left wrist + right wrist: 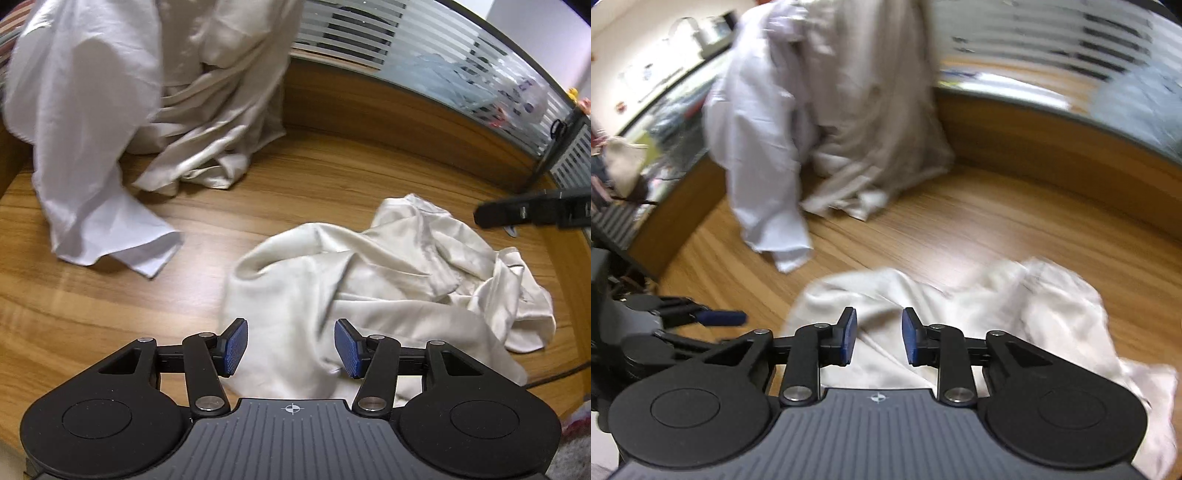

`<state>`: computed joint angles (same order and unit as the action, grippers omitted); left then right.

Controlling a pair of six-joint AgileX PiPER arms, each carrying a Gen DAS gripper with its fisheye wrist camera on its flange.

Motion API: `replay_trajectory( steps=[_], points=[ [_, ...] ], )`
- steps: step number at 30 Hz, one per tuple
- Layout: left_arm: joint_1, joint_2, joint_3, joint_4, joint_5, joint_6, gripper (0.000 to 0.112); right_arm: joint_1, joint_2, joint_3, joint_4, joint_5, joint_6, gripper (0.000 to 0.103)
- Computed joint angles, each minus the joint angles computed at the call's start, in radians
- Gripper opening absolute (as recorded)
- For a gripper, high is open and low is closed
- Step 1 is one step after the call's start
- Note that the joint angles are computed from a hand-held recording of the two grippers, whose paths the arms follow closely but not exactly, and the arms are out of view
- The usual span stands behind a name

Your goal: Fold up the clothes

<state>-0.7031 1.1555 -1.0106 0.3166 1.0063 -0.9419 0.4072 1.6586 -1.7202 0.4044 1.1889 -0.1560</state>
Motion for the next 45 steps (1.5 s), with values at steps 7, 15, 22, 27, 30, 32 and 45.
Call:
replay_trajectory(
  steps=[7,15,22,27,30,32,45],
  points=[
    [-0.007,0.189,-0.096,-0.05,-0.131,0.069,0.057,-0.164,-0.081,0.223,-0.081,-0.073,-0.018,0.038],
    [0.027,0.463,-0.301,-0.174,-0.217,0.26,0.061,-0.298,-0.08,0.375,-0.176,-0.182,0.052,0.052],
    [0.036,0.688,-0.517,-0.307,-0.177,0.514,0.064,-0.325,0.032,0.38,-0.244,-0.251,0.184,0.066],
    [0.019,0.765,-0.592,-0.291,-0.121,0.616,0.063,-0.307,0.136,0.305,-0.315,-0.24,0.292,0.066],
    [0.03,0.746,-0.562,-0.288,-0.143,0.621,0.025,-0.293,0.168,0.292,-0.355,-0.24,0.329,0.06],
    [0.046,0.727,-0.546,-0.289,-0.153,0.617,0.006,-0.294,0.162,0.308,-0.363,-0.251,0.339,0.038],
    [0.239,0.777,-0.756,-0.177,-0.105,0.575,0.004,-0.495,-0.274,0.607,-0.315,-0.204,0.366,0.003]
  ],
)
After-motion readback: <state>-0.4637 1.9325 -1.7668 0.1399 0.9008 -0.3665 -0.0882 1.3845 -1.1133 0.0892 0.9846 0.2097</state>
